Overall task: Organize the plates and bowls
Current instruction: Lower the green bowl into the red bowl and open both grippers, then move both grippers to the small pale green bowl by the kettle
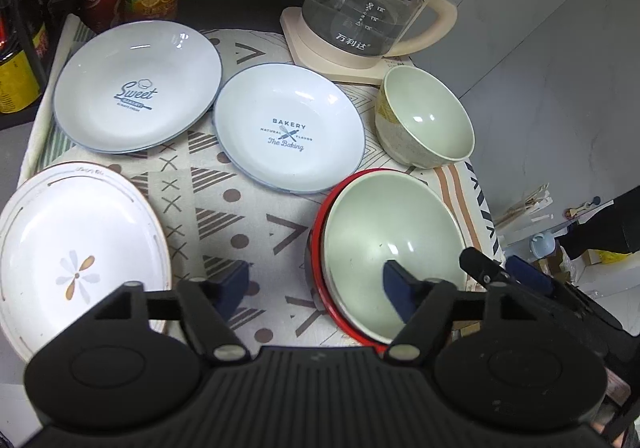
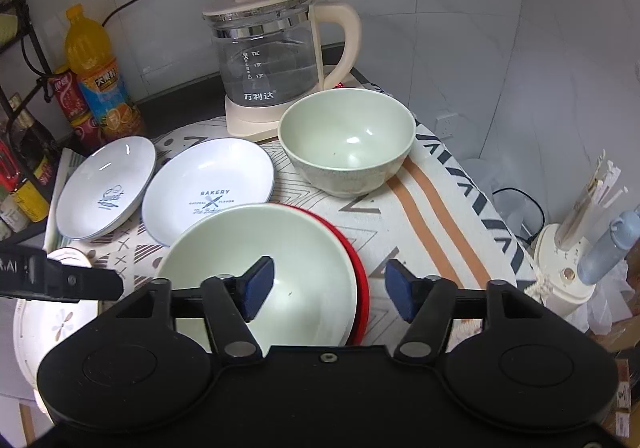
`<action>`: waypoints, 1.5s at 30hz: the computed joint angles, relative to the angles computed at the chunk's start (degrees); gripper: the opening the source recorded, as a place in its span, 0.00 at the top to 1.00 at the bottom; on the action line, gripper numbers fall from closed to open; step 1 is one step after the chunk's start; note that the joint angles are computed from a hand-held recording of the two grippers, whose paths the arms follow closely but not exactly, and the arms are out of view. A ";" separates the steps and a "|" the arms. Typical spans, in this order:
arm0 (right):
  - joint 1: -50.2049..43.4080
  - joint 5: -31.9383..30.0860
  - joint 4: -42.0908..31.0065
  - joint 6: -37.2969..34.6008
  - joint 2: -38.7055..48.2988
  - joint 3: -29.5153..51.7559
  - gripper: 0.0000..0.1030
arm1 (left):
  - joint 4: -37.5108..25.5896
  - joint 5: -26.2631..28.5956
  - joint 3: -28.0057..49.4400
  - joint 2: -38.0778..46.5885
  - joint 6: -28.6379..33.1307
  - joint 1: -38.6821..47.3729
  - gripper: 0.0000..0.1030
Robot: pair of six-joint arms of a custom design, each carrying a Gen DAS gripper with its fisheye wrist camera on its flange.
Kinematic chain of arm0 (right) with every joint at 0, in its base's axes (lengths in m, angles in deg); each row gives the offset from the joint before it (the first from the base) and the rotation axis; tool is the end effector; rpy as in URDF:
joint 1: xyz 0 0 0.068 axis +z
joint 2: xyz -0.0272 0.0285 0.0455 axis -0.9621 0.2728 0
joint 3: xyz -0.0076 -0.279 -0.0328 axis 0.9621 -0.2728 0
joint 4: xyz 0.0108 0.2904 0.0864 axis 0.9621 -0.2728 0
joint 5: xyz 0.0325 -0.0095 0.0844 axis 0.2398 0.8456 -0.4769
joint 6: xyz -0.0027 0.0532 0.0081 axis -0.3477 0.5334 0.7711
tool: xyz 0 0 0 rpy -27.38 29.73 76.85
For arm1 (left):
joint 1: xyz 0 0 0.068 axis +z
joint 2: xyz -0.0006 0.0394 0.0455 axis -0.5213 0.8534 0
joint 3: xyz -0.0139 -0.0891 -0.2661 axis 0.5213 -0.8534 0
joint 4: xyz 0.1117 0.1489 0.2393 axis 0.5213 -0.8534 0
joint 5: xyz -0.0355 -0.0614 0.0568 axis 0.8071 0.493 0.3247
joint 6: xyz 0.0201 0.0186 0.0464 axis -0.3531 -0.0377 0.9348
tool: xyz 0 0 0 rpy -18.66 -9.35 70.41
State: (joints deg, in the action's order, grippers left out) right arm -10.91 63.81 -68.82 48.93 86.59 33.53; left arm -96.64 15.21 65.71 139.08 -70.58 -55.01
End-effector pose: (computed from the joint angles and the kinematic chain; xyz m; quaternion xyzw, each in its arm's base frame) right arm 0.1355 0.2239 0.1182 -0.0170 0.9248 0.0484 0.3771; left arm 0.2014 -0.0922 0.1599 -0.0540 0.9653 -0.1642 0.1957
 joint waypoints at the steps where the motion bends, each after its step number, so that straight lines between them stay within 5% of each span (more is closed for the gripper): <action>1: 0.90 0.62 -0.43 0.89 -0.77 -0.39 0.30 | -0.63 -0.63 -0.24 -0.85 0.10 -0.31 0.24; 4: 3.49 2.29 -1.83 3.93 -2.67 -1.12 0.17 | -2.88 -1.88 -1.06 -4.22 0.59 -0.97 0.21; 12: 9.26 7.64 -5.46 13.14 -5.71 -1.77 0.06 | -7.94 -11.38 -3.78 -15.98 0.32 -4.91 0.12; 17: 12.84 10.16 -8.51 19.45 -6.25 -2.07 0.03 | -10.15 -9.73 -4.00 -19.53 3.13 -4.03 0.00; 25: 15.95 13.78 -12.95 24.35 -7.85 -0.92 0.02 | -10.62 -9.56 -3.56 -21.11 4.01 -5.46 0.00; 41: 11.72 16.63 -15.60 24.04 -11.46 -2.27 0.00 | -2.51 -10.37 1.23 -8.88 5.95 -6.25 0.00; 45: 7.87 14.13 -11.27 16.75 -12.40 -3.92 0.00 | 0.17 -10.47 4.10 -2.54 6.08 -6.47 0.00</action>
State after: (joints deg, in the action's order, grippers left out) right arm -3.04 77.95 -80.10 65.68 74.19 29.61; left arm -96.47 4.74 69.81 136.54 -64.49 -61.48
